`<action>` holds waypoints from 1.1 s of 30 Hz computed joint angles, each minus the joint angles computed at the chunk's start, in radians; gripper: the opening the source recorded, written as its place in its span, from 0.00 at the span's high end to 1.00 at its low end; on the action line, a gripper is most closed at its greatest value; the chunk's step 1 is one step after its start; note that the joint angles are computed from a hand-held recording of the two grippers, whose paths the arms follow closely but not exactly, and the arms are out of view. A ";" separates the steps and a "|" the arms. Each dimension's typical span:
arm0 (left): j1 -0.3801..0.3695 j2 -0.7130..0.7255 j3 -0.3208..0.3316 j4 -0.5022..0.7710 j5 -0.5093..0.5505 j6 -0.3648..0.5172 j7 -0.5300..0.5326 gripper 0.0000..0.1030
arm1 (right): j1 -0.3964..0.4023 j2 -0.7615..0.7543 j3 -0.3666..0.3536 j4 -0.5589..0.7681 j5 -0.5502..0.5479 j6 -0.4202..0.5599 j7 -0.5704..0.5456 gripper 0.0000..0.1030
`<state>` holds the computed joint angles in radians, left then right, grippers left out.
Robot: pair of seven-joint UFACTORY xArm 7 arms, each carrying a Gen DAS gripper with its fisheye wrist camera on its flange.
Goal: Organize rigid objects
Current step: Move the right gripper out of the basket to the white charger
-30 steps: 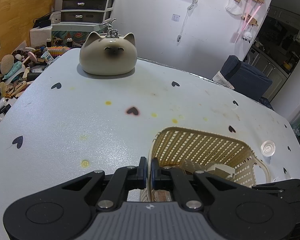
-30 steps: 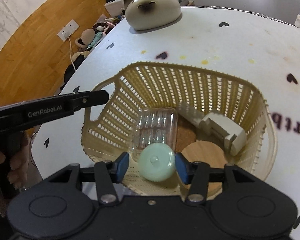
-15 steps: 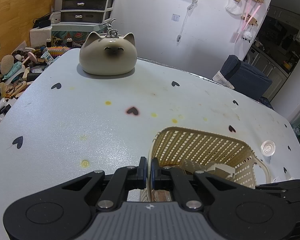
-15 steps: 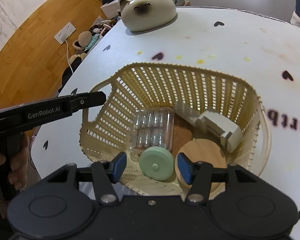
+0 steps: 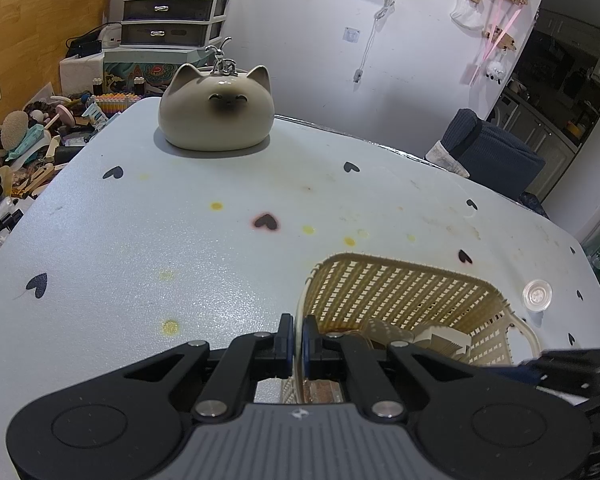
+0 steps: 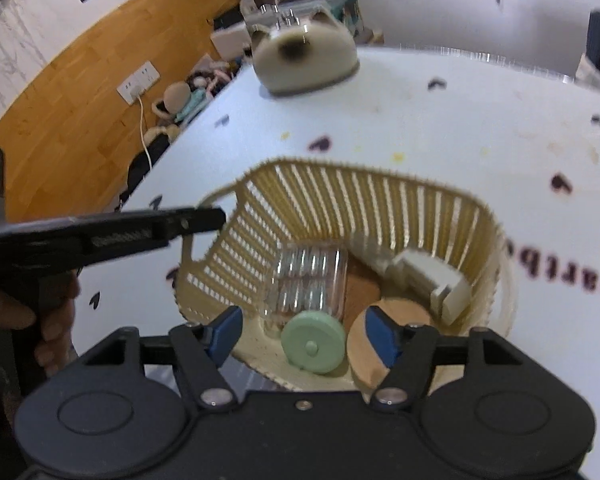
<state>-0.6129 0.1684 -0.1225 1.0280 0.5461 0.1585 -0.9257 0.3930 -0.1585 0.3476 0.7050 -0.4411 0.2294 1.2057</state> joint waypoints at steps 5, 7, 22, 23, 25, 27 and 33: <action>0.000 -0.001 0.000 -0.001 0.001 0.001 0.000 0.96 | -0.073 -0.094 0.056 -0.030 -0.124 0.001 0.128 0.21; 0.000 -0.001 0.000 0.000 0.000 0.001 0.000 0.96 | -0.116 -0.143 0.088 -0.050 -0.160 -0.007 0.176 0.17; 0.000 -0.001 -0.001 0.000 0.000 0.002 0.000 0.96 | -0.288 -0.537 0.275 -0.243 -0.110 0.223 0.398 0.00; 0.000 -0.001 -0.001 0.000 0.000 0.002 0.000 0.96 | -0.277 -0.552 0.275 -0.259 -0.096 0.254 0.408 0.00; 0.000 -0.001 -0.001 0.000 0.000 0.002 0.000 0.96 | -0.248 -0.578 0.270 -0.294 -0.068 0.306 0.429 0.00; 0.000 -0.001 -0.001 0.000 0.000 0.002 0.000 0.96 | -0.210 -0.595 0.261 -0.335 -0.038 0.347 0.451 0.00; 0.000 -0.001 -0.001 0.000 0.001 0.003 0.000 0.96 | -0.130 -0.612 0.227 -0.465 0.015 0.327 0.551 0.00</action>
<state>-0.6130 0.1674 -0.1235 1.0285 0.5469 0.1616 -0.9261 0.2628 -0.7708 0.5744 0.2399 -0.4258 0.5563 1.7572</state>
